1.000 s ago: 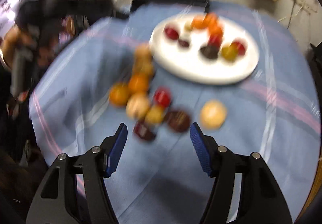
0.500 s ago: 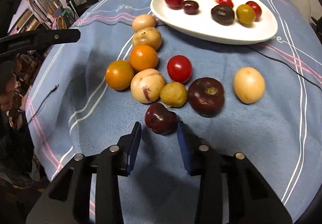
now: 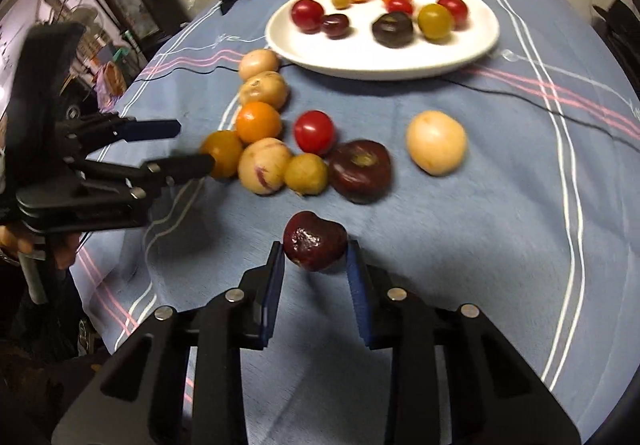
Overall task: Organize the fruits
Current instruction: 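Grasp a dark red plum with the right tool while the left tool grasps an orange fruit, then carry both fruits onto the plate and open both tools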
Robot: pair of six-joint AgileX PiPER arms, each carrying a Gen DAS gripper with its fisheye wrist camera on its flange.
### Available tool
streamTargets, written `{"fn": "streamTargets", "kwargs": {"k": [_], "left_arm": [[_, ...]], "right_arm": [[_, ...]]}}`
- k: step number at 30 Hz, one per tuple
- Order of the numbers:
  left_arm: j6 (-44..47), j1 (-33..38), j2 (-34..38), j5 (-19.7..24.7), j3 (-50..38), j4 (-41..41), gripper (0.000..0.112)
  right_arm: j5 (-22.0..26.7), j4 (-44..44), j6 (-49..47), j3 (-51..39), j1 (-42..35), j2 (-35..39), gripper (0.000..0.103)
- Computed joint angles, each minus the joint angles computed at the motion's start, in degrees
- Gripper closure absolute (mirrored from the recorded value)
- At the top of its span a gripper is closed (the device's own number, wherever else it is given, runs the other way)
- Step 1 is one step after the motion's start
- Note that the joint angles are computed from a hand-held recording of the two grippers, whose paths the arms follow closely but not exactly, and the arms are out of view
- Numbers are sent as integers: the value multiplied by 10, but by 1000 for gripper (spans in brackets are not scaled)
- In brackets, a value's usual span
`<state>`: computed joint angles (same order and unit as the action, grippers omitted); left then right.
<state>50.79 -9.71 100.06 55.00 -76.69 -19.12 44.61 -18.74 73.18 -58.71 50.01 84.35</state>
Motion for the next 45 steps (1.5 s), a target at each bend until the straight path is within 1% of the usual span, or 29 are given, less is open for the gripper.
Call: {"fn": "streamTargets", "kwargs": {"k": [1,2,3,4,5,8,11,17,22,27,29,34,38,45], "left_arm": [[2,-3,3,-4,3,-1,44],[2,-5,11,-6,0,0,50],[4,-4,25,7,-11,-7,57],[13,2,38,29,-24,-27,63],[19,5,40,37,-28,-37,72],[21,-2,32,22,-20,-28,72],[26,9,18,25,-24,-39,73],[-12,8,-12,17,-45,-12,73],[-31,8,-29,29,-63,-11,73],[-84,-11,-27,39,-101,1,73],[-97,-18,-23,43,-120,1,73],[-143,-43,-5,56,-195,13,73],[-169,-58,18,66,-254,25,72],[-208,-74,72,88,-339,43,72]], "right_arm": [[-3,0,6,4,0,-2,71],[-1,-2,15,9,5,-7,71],[0,-2,18,14,6,-11,71],[-1,-1,19,16,6,-12,71],[-1,-1,20,18,6,-14,71],[-1,-1,20,27,6,-23,71],[0,-4,17,29,5,-28,71],[8,-11,6,9,8,-29,71],[19,-24,-5,-14,9,-34,71],[47,-49,-21,-54,2,-37,71],[60,-60,-29,-71,-2,-42,71],[98,-83,-86,-131,-34,-45,71],[113,-93,-127,-174,-59,-37,71],[110,-83,-200,-232,-111,-18,71]]}}
